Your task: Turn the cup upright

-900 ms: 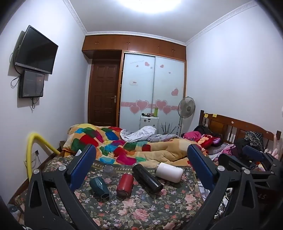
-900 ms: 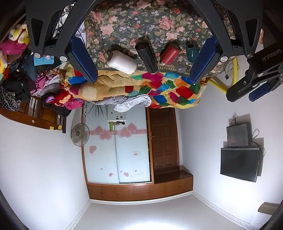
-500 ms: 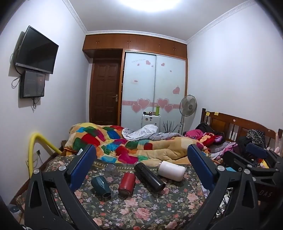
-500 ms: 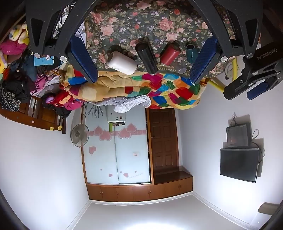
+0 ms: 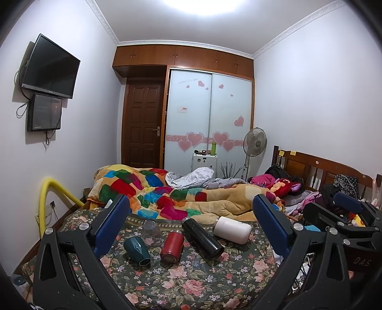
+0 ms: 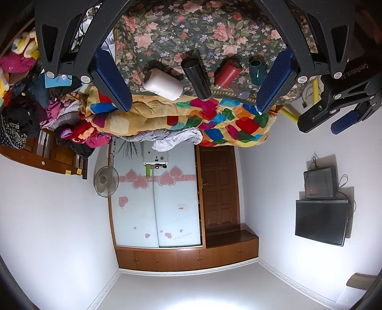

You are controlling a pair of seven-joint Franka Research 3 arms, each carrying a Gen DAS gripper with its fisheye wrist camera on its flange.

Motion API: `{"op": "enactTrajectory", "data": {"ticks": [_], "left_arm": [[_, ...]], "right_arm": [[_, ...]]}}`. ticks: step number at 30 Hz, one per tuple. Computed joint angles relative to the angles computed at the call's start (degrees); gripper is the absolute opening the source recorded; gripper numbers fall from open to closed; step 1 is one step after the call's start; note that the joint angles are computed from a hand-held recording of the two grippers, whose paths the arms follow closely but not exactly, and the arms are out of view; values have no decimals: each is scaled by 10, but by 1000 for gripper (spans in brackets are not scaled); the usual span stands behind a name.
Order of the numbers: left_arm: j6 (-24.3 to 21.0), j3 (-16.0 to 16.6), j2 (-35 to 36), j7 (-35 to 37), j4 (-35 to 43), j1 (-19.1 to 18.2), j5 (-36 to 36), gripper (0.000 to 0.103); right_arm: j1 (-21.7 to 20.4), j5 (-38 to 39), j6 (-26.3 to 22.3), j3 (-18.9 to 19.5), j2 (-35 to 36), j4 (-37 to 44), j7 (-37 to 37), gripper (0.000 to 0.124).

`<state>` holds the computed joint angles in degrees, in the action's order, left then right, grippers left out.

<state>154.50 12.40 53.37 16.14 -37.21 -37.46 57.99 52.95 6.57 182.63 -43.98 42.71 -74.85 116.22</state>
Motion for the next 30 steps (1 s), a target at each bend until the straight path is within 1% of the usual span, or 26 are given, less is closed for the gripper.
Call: {"op": "enactTrajectory", "data": {"ticks": [3, 9, 24, 30], "left_arm": [[0, 0, 0, 3, 0, 0, -1, 103], [-15, 0, 12, 16, 23, -2, -10, 103], [-7, 4, -9, -6, -9, -5, 8, 103], [-9, 1, -9, -6, -8, -4, 12, 103]], "right_arm": [[3, 0, -1, -3, -2, -3, -1, 103], [2, -1, -2, -2, -2, -1, 0, 103], [-3, -7, -1, 5, -4, 0, 0, 103], [-3, -10, -4, 6, -5, 0, 3, 103]]}}
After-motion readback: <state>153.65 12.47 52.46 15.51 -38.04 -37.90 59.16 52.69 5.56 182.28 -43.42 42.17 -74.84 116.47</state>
